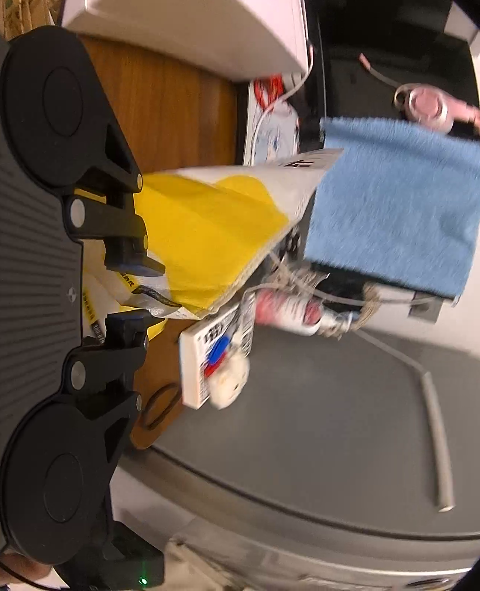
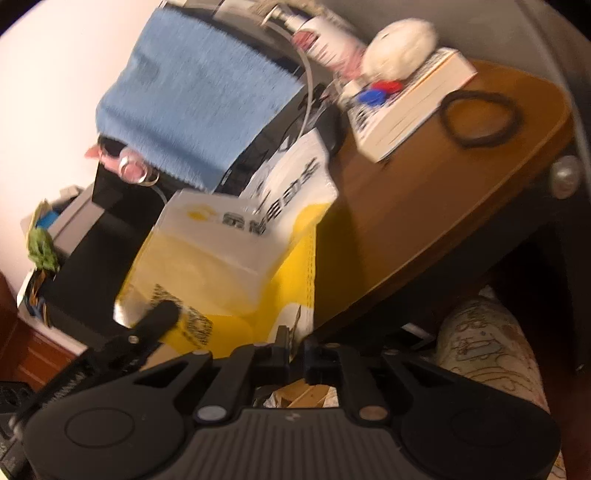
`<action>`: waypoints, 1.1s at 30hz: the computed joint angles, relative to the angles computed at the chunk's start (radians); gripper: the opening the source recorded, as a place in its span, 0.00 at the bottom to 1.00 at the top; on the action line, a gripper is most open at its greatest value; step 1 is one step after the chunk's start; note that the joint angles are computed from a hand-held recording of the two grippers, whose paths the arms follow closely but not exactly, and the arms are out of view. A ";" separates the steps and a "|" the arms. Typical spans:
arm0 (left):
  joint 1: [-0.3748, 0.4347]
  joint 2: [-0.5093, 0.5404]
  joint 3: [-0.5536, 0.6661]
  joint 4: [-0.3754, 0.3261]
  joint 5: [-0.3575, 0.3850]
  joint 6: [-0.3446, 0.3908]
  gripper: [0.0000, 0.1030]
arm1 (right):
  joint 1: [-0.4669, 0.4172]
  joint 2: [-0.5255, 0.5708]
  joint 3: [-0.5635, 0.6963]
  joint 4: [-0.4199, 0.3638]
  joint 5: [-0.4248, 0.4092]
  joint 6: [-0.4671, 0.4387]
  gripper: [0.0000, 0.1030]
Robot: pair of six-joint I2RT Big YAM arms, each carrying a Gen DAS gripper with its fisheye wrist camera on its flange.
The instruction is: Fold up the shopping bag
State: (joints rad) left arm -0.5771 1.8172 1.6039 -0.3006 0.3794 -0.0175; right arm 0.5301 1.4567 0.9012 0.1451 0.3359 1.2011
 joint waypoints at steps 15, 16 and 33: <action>-0.057 0.147 0.176 -0.220 0.084 0.106 0.44 | 0.003 -0.113 -0.154 0.060 0.124 0.083 0.27; -0.056 0.159 0.191 -0.240 0.087 0.114 0.41 | 0.003 -0.118 -0.159 0.058 0.131 0.088 0.27; 0.054 0.113 0.181 -0.238 0.271 0.075 0.25 | 0.000 -0.126 -0.171 0.078 0.133 0.103 0.40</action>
